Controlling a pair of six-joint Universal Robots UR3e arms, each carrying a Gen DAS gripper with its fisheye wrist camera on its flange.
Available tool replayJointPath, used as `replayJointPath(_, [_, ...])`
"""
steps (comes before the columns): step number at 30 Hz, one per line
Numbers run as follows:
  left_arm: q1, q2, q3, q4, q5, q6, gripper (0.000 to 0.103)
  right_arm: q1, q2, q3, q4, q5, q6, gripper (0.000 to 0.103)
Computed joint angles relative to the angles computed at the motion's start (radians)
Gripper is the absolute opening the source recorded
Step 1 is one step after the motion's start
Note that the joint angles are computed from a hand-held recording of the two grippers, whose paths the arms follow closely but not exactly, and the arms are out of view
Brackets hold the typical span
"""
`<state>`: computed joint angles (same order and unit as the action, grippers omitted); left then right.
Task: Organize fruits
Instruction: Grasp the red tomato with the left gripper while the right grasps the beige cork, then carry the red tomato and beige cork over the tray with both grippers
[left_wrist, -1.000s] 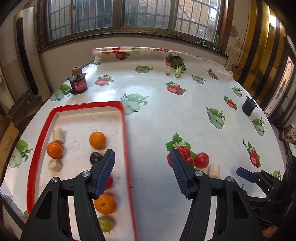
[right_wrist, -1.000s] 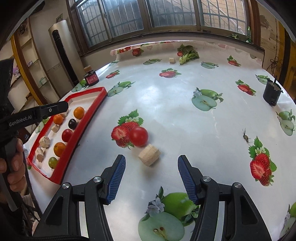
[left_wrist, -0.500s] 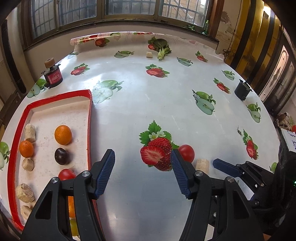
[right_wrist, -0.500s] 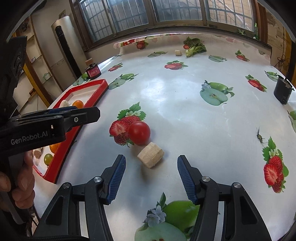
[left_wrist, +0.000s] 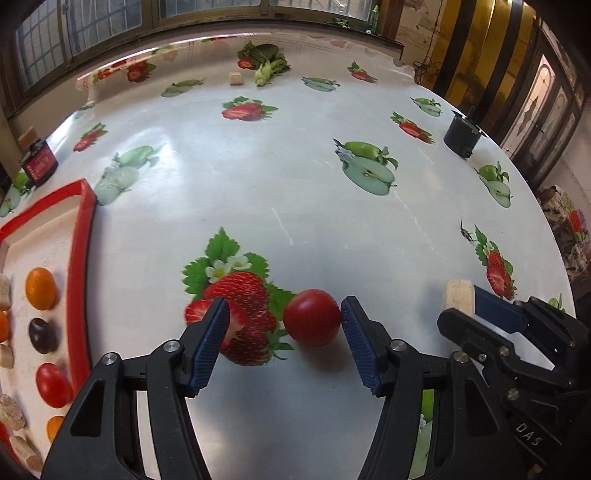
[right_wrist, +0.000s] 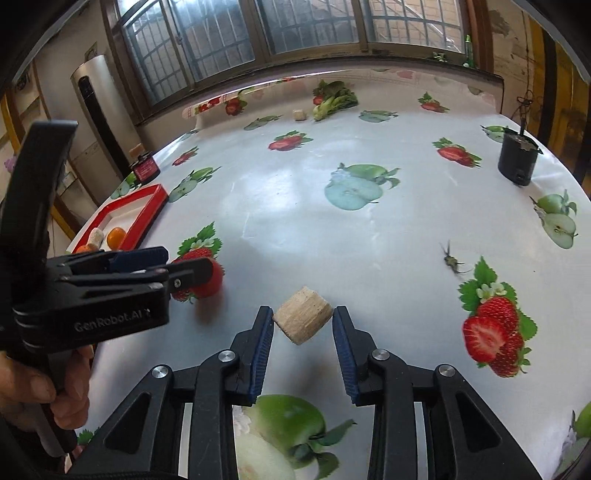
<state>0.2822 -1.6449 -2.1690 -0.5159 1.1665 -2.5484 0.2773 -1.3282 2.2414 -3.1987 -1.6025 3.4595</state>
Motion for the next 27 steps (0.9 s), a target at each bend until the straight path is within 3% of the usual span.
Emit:
replayJointPath(3, [-0.003,0.009,-0.029,0.001,-0.038,0.040,0.039,-0.015,-0.037,0.029,-0.010,-0.003,0.004,0.034])
replayJointPath(4, [-0.002,0.019,-0.032,-0.018,-0.049,0.058,0.027,-0.015,-0.043,0.030,-0.009,-0.005,0.005,0.034])
replayJointPath(7, [-0.004,0.046,-0.059,0.011,-0.032,0.067,0.027,-0.005,-0.048,0.023,-0.005,-0.013,0.009,0.034])
replayJointPath(16, [0.134,0.138,-0.078,-0.047,-0.091,0.097,0.027,0.046,-0.034,-0.046,0.031,-0.038,0.020,0.034])
replayJointPath(27, [0.282,0.206,-0.056,-0.119,-0.141,0.146,0.027,0.129,0.078,-0.268,0.120,-0.035,0.016,0.034])
